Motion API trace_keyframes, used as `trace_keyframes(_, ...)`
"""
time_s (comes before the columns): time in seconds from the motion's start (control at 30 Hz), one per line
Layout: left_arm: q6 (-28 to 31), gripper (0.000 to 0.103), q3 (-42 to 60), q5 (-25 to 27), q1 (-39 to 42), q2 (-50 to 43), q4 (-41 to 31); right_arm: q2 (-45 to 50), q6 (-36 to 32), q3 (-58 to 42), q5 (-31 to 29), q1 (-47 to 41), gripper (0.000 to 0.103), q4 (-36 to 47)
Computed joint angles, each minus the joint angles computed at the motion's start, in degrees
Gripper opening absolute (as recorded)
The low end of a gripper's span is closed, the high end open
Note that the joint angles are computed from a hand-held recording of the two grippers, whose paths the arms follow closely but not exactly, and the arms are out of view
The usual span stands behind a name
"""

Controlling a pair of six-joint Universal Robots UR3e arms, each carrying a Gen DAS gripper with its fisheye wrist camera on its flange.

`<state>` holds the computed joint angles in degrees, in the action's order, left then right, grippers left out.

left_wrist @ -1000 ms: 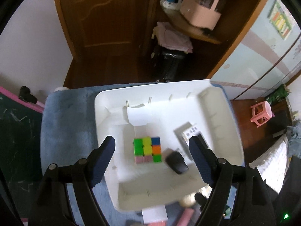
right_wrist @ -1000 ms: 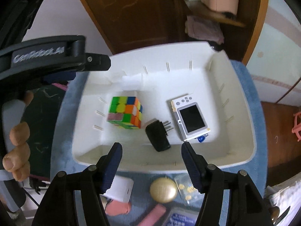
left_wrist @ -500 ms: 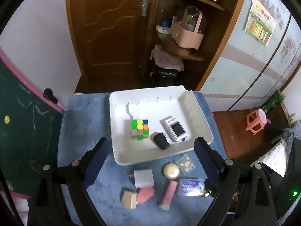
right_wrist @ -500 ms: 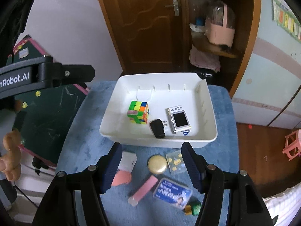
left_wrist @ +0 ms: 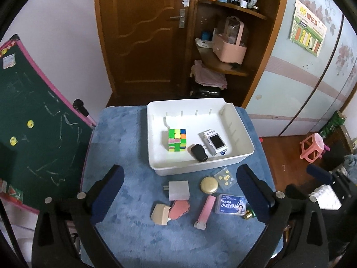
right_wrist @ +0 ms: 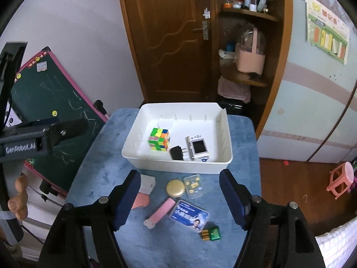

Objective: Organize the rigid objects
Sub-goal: 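Open both tools to release the items and lift away, then grasp the beige block with the left tool while the right tool grasps the pink roller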

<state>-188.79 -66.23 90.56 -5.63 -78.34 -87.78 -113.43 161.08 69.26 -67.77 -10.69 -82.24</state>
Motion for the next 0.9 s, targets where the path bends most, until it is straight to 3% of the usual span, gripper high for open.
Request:
trace_keyframes(0.23,-1.0,0.101,-10.0,2.4,-0.8,6.8,1.8,-6.3,-6.5,3.3,3.5,-8.3,0.074,5.7)
trace_keyframes(0.5,-0.8,0.101,-25.0,2.5,1.1,13.3,2.9,-11.9,-5.2,14.2,1.8,-7.6,0.074,4.5)
trace_keyframes(0.6,-0.1,0.101,-30.4,2.7,2.1,14.9,3.2,-12.6,-1.2,20.1,-1.6,-1.6,0.074,0.2)
trace_keyframes(0.8,9.4,0.101,-40.1,-1.1,7.0,16.1,6.5,-8.3,12.1,29.9,-10.6,14.7,0.074,-12.1)
trace_keyframes(0.9,14.0,0.101,-43.9,-1.4,8.7,13.3,8.9,-3.8,19.2,32.0,-12.0,19.7,0.074,-15.7)
